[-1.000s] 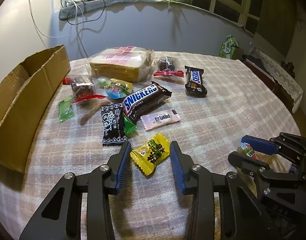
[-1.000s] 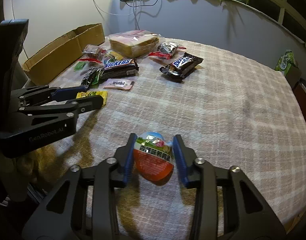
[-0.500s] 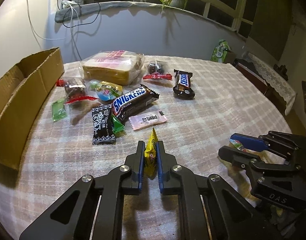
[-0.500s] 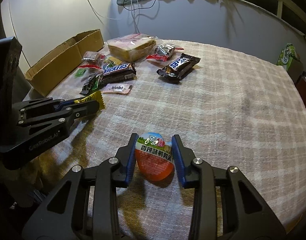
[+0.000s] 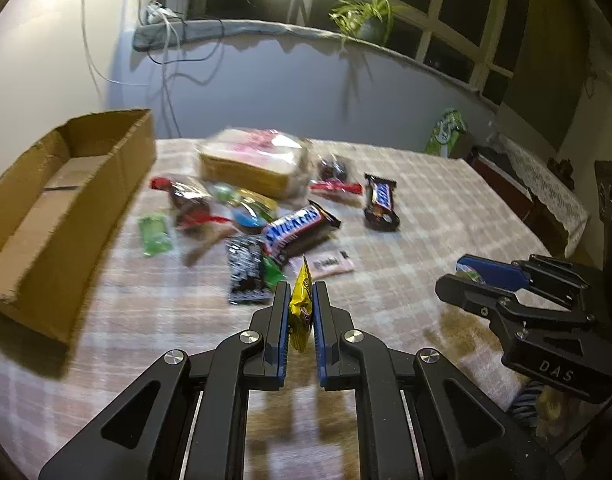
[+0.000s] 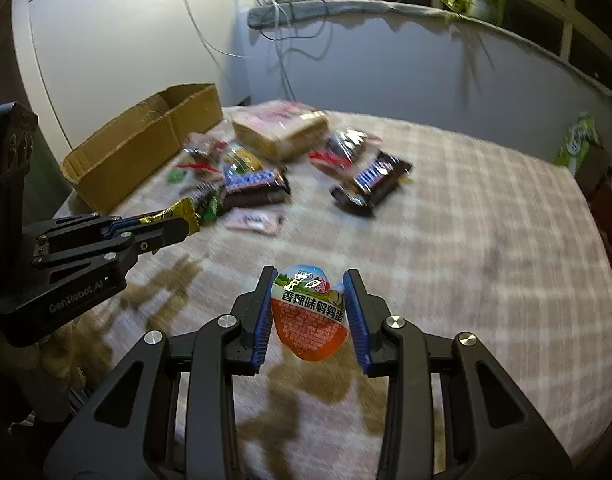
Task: Organize snacks
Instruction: 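Carry both snacks over the cardboard box and open both tools to drop them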
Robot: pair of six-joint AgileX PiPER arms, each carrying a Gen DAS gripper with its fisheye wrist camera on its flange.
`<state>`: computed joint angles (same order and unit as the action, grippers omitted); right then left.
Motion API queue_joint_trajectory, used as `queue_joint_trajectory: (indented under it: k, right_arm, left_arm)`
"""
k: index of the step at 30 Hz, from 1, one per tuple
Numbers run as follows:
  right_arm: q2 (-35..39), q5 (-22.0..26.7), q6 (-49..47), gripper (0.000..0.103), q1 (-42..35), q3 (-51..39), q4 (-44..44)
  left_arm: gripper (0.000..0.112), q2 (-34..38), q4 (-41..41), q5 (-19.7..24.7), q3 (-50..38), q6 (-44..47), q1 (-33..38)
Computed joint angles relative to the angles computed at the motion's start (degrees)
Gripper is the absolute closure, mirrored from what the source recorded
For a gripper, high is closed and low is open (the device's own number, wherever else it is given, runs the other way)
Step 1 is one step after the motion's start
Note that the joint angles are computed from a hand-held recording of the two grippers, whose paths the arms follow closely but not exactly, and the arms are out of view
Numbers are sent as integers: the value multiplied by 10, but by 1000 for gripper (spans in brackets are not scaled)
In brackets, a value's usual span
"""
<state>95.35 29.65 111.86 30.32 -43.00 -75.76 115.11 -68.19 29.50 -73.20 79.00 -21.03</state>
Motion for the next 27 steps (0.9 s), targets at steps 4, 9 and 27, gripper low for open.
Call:
queue_joint_trajectory:
  k: [4, 9, 27]
  right_arm:
    - [15, -6, -58, 68, -9, -50, 17]
    - [54, -12, -162, 68, -19, -139, 56]
    - [295, -26, -665, 68, -61, -575, 433]
  left_arm:
    - [103, -6, -3, 9, -10, -5, 22]
    - [103, -6, 2, 17, -39, -20, 55]
    - [103, 75, 121, 30, -214, -158, 149]
